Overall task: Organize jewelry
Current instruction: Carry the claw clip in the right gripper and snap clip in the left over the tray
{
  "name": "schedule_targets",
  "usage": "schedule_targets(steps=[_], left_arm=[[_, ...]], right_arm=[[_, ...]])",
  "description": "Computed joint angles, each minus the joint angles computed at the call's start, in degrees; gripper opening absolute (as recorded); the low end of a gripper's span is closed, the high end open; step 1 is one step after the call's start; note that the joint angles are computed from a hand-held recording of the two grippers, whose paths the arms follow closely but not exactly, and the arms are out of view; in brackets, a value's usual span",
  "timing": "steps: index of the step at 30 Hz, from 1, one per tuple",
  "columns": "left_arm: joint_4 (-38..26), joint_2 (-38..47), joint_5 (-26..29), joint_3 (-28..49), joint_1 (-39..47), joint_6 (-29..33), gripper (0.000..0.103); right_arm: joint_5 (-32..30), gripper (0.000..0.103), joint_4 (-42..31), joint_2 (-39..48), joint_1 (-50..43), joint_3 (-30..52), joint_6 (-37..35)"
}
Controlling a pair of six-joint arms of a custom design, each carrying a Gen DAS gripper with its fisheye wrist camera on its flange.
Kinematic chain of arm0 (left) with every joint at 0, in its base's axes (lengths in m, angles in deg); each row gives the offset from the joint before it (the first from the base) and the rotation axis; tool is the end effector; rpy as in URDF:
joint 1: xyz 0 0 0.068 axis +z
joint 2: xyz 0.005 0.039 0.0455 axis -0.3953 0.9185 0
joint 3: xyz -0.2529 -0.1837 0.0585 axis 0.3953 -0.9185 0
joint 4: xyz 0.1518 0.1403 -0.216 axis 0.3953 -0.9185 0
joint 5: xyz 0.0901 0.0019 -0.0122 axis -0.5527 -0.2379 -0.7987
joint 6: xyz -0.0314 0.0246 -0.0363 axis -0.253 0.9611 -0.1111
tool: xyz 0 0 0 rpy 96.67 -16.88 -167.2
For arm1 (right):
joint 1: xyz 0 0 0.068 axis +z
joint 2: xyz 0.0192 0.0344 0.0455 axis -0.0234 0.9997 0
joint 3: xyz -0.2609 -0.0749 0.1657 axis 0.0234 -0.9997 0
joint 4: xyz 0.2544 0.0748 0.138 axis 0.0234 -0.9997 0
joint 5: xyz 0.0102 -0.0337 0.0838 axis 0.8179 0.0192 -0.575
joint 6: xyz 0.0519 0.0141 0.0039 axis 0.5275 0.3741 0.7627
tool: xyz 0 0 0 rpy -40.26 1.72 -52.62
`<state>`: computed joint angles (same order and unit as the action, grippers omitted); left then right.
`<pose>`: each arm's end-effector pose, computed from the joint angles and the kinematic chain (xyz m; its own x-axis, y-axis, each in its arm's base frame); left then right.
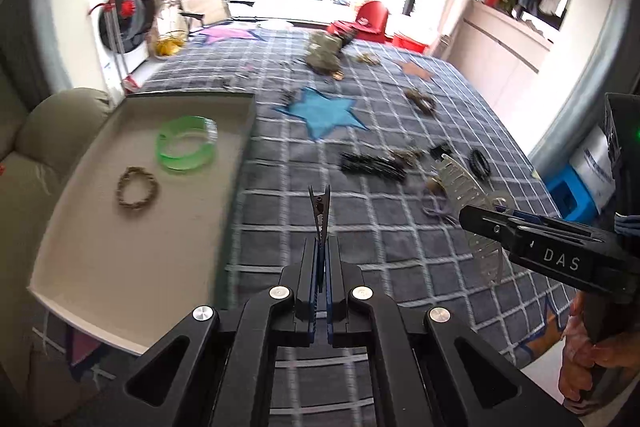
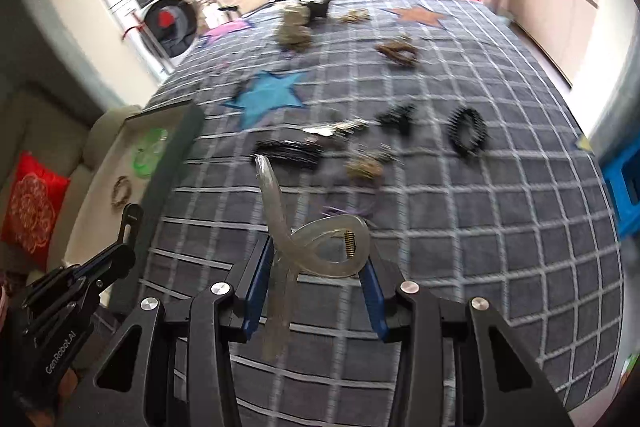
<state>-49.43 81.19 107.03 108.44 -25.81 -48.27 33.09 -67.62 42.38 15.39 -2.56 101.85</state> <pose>0.3563 -0.0322 0.2303 -0.6897 0.3653 -0.6253 0.5804 0.7952 -0.1756 0.2652 0.0721 0.2377 -0.7210 0.4636 -0.5150 0.4073 0.8848 0.2262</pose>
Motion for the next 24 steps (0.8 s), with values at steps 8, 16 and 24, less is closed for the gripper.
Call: schedule_targets(steps=[8,16,24], left_arm=[[2.2,5.7,-0.1,4.8,7.2,-0.9,0.004],[4.2,14.3,-2.5,12.0,12.0,-2.9,0.004],[4.0,21.7,-5.1,18.7,13.3,-4.0,0.004]], right_arm=[[-1.5,0.045,0.9,11.5,4.1,11.9,-3.6],[-3.5,0.045,-1.1,24.8,6.9,26.2,-8.8],[-6.0,0.045,-4.5,36.6,7.6,40.9,-12.7]])
